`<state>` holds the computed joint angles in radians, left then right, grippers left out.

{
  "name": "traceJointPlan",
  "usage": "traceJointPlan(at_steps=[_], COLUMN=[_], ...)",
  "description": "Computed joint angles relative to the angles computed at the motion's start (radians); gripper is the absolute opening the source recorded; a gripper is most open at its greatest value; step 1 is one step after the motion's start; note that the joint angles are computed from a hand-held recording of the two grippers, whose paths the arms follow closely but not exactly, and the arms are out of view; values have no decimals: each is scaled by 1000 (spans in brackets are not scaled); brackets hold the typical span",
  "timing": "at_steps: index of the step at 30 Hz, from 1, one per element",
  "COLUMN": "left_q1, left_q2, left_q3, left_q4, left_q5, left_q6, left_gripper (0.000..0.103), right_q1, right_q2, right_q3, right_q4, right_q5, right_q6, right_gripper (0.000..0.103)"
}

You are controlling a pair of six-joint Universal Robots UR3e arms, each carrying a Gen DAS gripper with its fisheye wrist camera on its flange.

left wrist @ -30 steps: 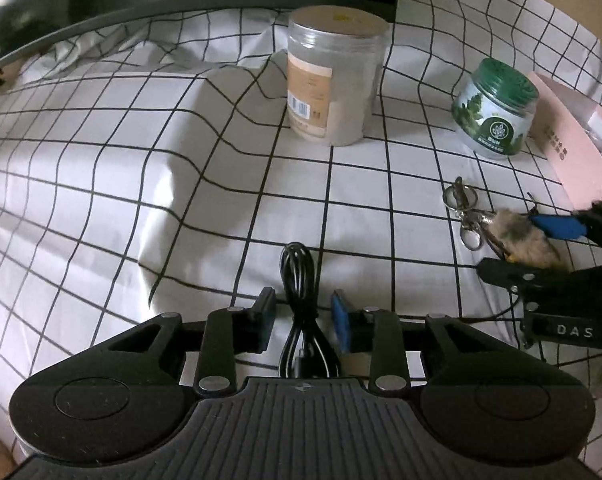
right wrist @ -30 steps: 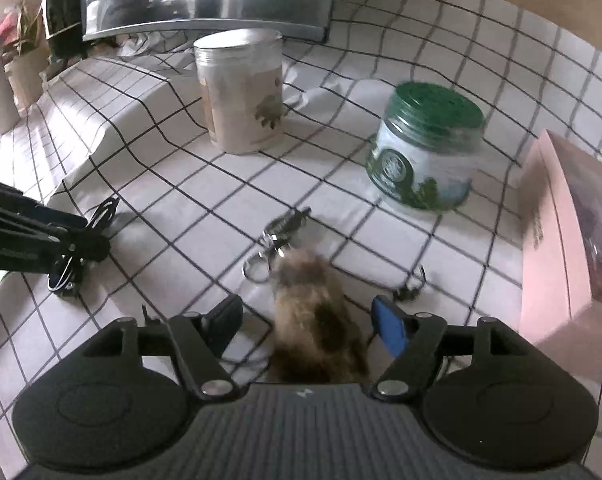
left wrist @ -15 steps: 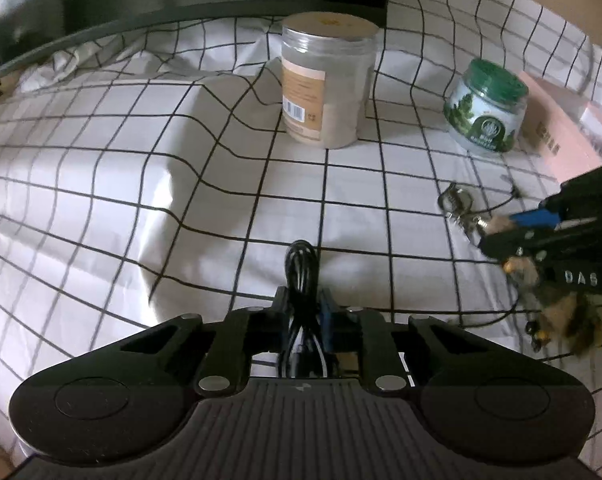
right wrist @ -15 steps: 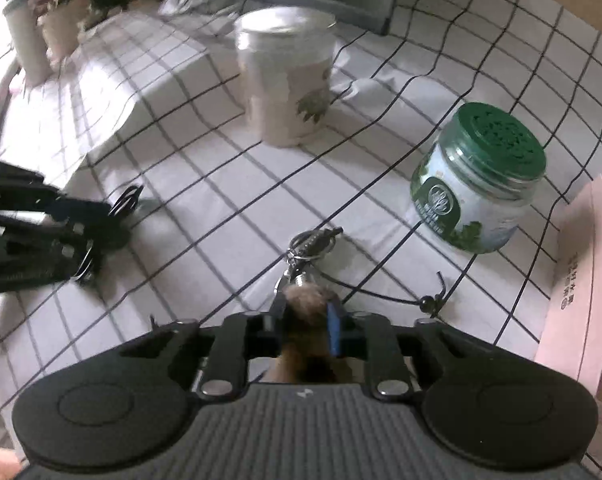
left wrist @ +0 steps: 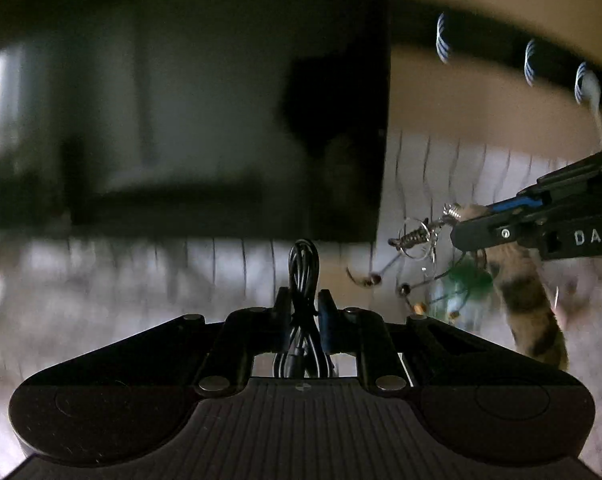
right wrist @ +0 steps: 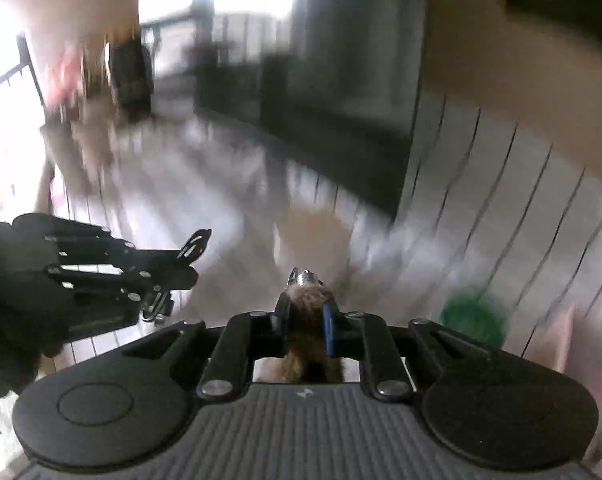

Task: Organize soft objects
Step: 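Carry the cable and furry clip into the pink box with both tools and release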

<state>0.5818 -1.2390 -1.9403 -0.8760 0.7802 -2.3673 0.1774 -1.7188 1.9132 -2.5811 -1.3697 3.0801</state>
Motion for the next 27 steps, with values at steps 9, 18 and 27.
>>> traceJointPlan(at_steps=[9, 18, 27], left_q1=[-245, -573, -846], left_q2=[-376, -580, -969], left_q3=[544, 784, 1118], left_q4=[157, 80, -173], left_q5=[21, -54, -64], left_q6=[-370, -436, -490], left_gripper=[17, 17, 18], right_q1=[-154, -524, -960], right_q2=[-18, -297, -501], right_q3=[-400, -264, -54], right_q4=[124, 202, 372], right_q5=[-42, -6, 252], right_q6=[-25, -89, -168], right_gripper=[15, 15, 16])
